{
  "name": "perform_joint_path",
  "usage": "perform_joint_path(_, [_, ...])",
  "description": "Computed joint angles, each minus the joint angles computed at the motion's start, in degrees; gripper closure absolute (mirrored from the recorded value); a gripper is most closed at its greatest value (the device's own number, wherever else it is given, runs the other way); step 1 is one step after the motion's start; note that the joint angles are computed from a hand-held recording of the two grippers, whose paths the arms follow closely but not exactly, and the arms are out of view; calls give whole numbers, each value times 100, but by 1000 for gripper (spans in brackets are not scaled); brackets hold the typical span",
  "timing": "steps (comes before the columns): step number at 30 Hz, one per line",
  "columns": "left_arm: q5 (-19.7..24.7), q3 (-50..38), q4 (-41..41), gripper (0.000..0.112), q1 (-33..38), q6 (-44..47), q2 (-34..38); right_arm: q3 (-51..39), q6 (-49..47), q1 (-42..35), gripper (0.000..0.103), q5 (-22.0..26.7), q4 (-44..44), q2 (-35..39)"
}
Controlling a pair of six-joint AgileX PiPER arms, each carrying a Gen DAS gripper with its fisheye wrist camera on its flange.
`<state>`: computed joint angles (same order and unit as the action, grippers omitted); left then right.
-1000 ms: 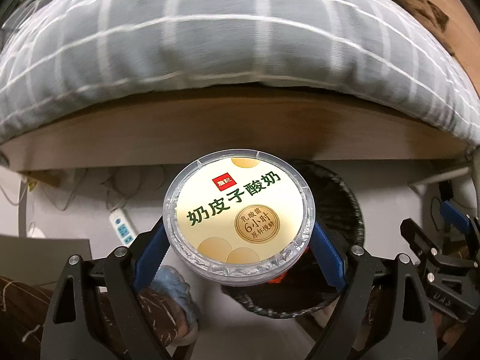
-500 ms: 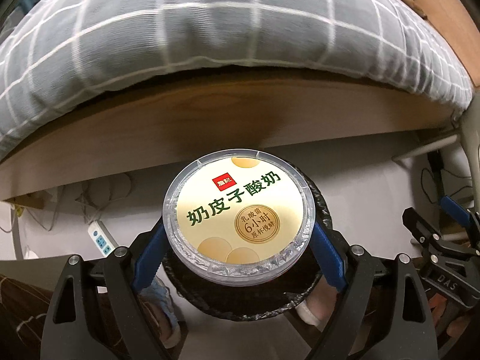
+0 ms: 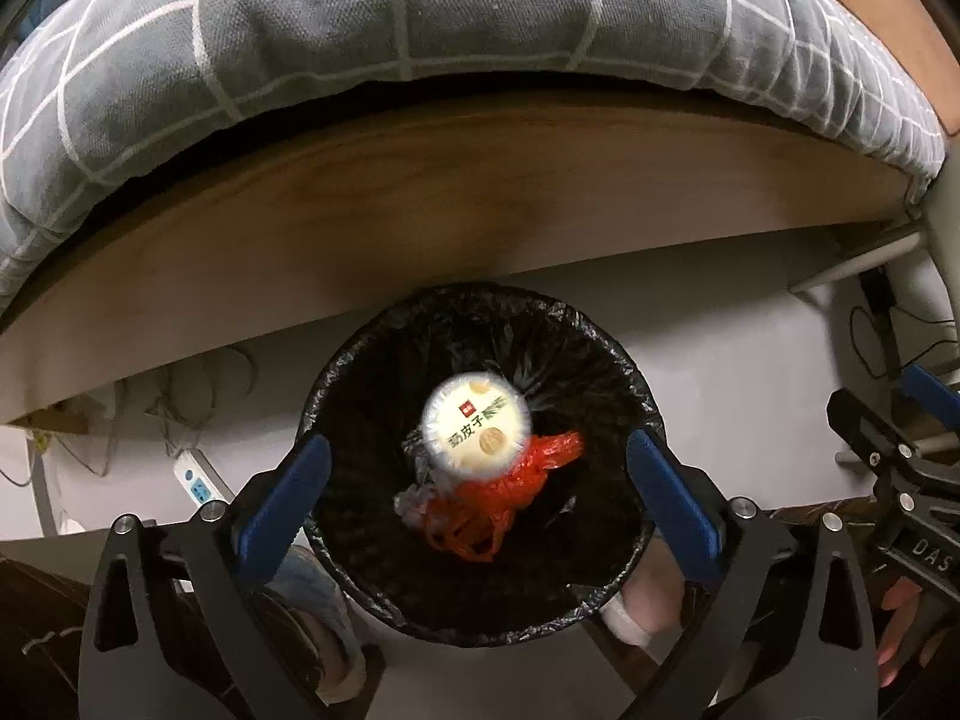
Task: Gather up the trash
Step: 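Open the right gripper to drop the red bag while the left drops the yogurt cup, then raise both grippers back over the bed toward the tissue and wrapper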
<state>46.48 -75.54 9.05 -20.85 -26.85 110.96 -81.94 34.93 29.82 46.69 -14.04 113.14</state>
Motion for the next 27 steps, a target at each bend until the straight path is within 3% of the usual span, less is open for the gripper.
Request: perform_joint_path(27, [132, -76, 750, 15, 189, -351, -1211, -510, 489, 498, 8, 48, -855, -488])
